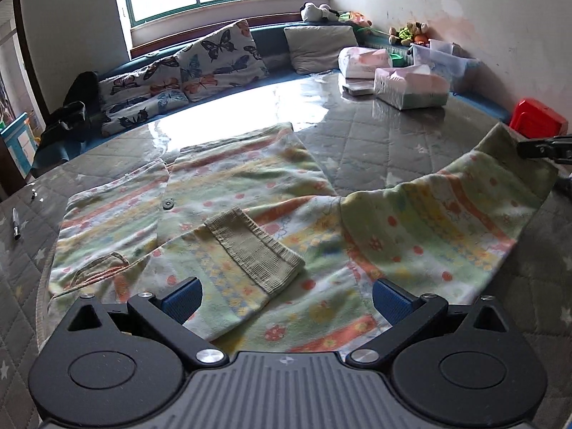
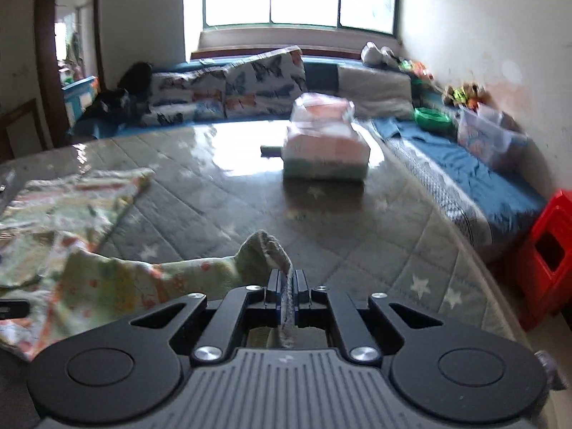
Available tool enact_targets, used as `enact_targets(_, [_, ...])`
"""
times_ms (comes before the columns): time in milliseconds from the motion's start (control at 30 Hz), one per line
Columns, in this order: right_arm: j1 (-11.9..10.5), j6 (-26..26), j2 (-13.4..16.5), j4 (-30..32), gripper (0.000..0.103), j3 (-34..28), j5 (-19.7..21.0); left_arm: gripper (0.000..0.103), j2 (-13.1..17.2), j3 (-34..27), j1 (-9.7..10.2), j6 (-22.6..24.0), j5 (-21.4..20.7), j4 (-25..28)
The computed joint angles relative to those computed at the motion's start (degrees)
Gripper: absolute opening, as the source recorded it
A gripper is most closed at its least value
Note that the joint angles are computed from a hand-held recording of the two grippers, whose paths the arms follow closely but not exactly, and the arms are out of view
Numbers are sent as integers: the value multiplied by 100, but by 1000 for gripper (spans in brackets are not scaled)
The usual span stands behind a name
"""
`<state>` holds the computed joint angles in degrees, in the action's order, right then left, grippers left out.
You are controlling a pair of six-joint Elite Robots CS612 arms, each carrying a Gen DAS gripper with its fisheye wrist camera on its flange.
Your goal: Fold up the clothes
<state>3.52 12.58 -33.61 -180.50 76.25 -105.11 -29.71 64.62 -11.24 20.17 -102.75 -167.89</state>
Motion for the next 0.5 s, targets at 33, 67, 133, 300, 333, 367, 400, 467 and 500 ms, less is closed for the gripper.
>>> enact_targets(33, [-11,53,33,109,6,-43,-9,103,23,-43,13,-20,-30,25])
enact_targets(67, [-19,128,51,190,6,-62,-23,102,45,-83,26,-40,-60,49])
enact_targets(133, [-30,261,58,273,8,-59,-11,100,92,-170,53,-81,-119,100])
enact_targets(300, [1,177,50,85,12,-12,126,74,218,-404,107,-81,-381,290])
enact_targets(333, [11,137,47,67,14,-11,161,66,244,-453,115,-77,-436,356])
enact_targets(367, [17,112,46,61,17,-19,204,60,262,-481,119,-77,-473,394])
enact_targets(400, [21,101,51,67,19,-31,241,58,272,-493,120,-81,-492,408])
enact_targets(467, [34,95,70,119,19,-75,334,52,278,-475,113,8,-527,338])
enact_targets(500, [40,94,82,150,19,-99,384,51,275,-455,104,77,-524,284])
